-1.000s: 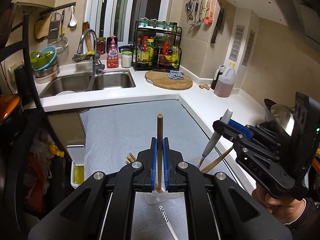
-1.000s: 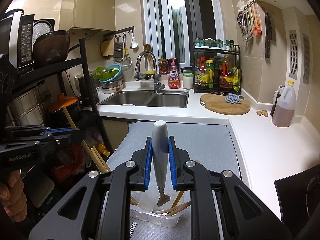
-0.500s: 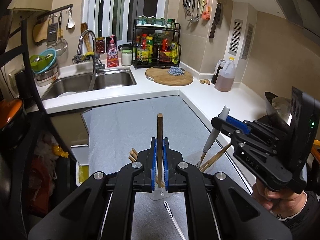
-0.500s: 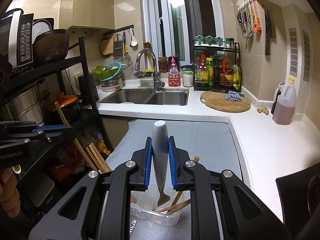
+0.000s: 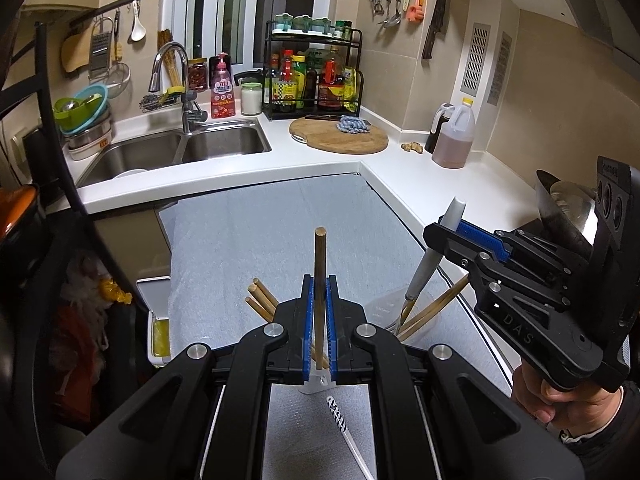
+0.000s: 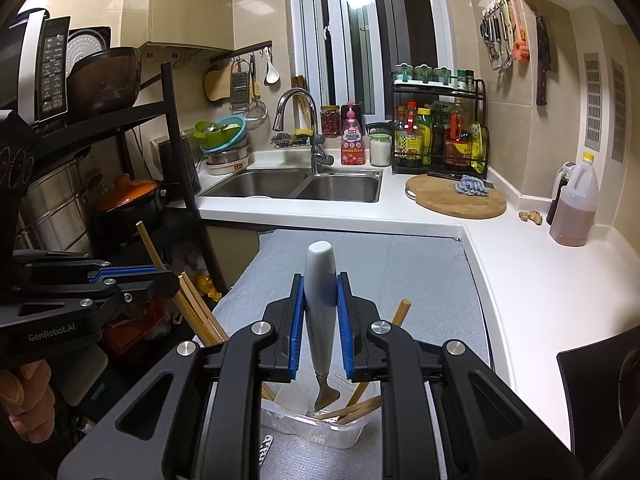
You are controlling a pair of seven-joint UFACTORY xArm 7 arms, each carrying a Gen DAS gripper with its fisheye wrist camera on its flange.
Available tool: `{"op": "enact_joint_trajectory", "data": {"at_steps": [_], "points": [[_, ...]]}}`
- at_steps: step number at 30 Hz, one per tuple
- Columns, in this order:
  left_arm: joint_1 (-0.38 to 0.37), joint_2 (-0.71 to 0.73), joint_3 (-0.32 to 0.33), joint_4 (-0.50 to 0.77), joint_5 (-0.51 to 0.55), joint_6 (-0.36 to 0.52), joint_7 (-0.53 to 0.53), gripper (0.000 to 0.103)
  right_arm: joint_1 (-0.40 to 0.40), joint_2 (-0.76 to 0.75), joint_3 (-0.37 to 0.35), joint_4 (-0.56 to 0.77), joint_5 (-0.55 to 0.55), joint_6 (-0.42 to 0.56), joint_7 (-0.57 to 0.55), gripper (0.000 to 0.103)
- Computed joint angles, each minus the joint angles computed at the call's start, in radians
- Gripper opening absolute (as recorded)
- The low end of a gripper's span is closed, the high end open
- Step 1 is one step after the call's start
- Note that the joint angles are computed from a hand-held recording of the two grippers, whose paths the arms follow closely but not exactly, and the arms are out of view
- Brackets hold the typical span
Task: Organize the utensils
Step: 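Hold the fork above the container with the right tool while the left tool holds its chopstick nearby, then open both tools to drop the fork and chopstick into the container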
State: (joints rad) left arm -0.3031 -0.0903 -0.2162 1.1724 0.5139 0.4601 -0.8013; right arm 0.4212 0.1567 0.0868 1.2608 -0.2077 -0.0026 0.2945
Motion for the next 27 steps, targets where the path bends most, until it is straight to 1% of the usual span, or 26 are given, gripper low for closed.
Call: {"op": "enact_joint_trajectory", "data": {"at_steps": [5,10,14,23,27], "points": [[-0.004,0.009,0.001,0.001,-0.001,0.002,0.0,0.006,-0.01,0.007,0.016,0.005,0.018,0.01,-0.019,0.016],[-0.007,0.012,0.004,0.0,-0.003,0.002,-0.001,0.006,0.006,0.007,-0.001,0.006,0.002,0.014,-0.003,0.016],[-0.008,0.01,0.004,-0.003,-0.003,0.001,0.0,0.006,-0.003,0.007,0.01,0.006,0.012,0.013,-0.015,0.016],[-0.006,0.002,0.001,-0.01,0.002,0.002,-0.002,0.006,0.007,-0.003,-0.003,-0.008,-0.006,0.006,0.001,0.016],[-0.006,0.005,-0.001,-0.001,0.0,0.01,-0.005,0.006,-0.022,-0.017,0.03,-0.023,0.03,0.012,-0.035,0.016]]}}
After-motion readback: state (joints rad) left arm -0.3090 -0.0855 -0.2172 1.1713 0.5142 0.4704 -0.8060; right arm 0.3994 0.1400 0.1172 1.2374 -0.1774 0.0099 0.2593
